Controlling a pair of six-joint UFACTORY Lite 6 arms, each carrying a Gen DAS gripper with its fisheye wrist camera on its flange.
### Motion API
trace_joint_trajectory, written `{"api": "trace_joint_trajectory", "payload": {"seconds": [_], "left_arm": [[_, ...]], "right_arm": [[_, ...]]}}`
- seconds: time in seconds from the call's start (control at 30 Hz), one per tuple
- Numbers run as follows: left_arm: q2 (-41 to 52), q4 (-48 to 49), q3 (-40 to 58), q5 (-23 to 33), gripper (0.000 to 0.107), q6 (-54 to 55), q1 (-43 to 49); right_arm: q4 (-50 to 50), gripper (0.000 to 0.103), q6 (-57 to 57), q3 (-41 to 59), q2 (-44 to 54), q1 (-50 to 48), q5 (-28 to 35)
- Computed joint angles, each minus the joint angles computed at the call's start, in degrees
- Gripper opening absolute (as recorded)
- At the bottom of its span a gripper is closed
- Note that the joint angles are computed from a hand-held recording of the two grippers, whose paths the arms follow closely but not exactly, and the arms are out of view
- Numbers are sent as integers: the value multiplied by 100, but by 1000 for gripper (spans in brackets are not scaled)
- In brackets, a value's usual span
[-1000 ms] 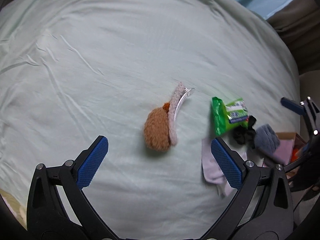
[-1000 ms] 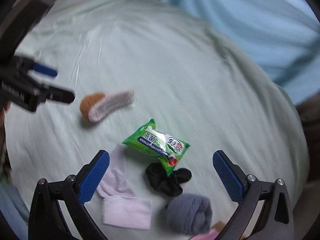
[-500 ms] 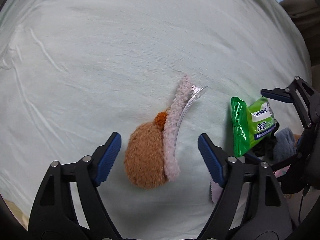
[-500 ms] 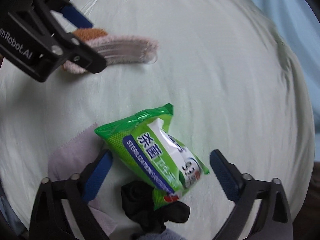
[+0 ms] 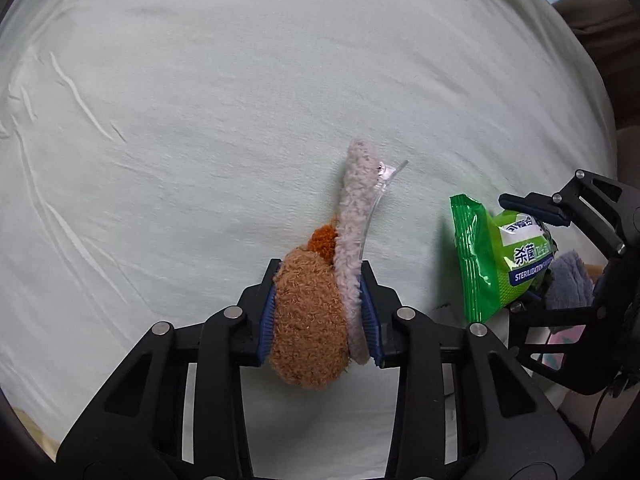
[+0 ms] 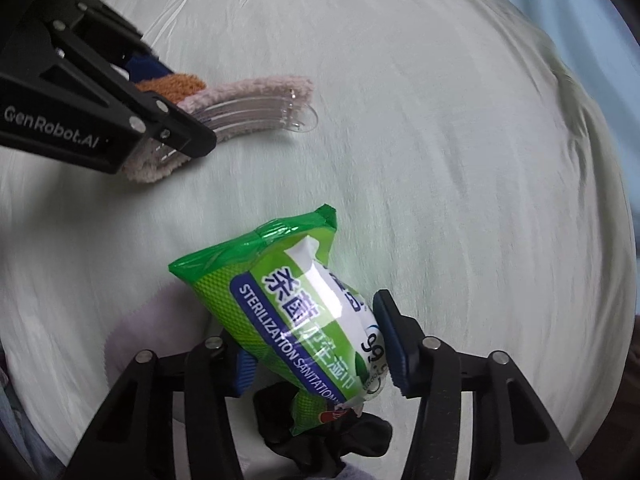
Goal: Organize soft objects
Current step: 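Grasp the brown hedgehog clip with the left tool while the right tool grasps the green wipe pack, then carry hedgehog clip and wipe pack into the box and open both tools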
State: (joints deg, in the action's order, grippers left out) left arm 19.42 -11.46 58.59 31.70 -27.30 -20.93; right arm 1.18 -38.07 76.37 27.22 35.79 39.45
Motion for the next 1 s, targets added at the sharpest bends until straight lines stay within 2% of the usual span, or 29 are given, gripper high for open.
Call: {"api": "trace_joint_trajectory", "payload": {"seconds": [0.13,0.23,0.4,0.5,0.67,0.8,1.0], "left_arm": [[-504,278,-101,171,32,-453,-200],[-995,456,-184,406,32,-659,-226],[-2420,874,-607,1094,32,-1165,-424],[-3079,1096,-544,1640,32,-1448,-631],[-3742,1550,166,2671,32,-1939,-1189],[-3934,2107,849,3428,32,-2757,-2211],[-3222,2608,2441,4297,32,-3509,-3586]], "right_arm": [[74,47,290,-11,-272,-30,136],[240,46,526,175,-560,-160,529],[429,46,990,174,-1287,-352,1017],[451,46,1674,144,-2017,-248,1505],[502,46,2717,447,-3009,-294,2366],[279,46,3675,698,-3763,-105,2989],[49,46,4845,1122,-4656,-47,3890]]}}
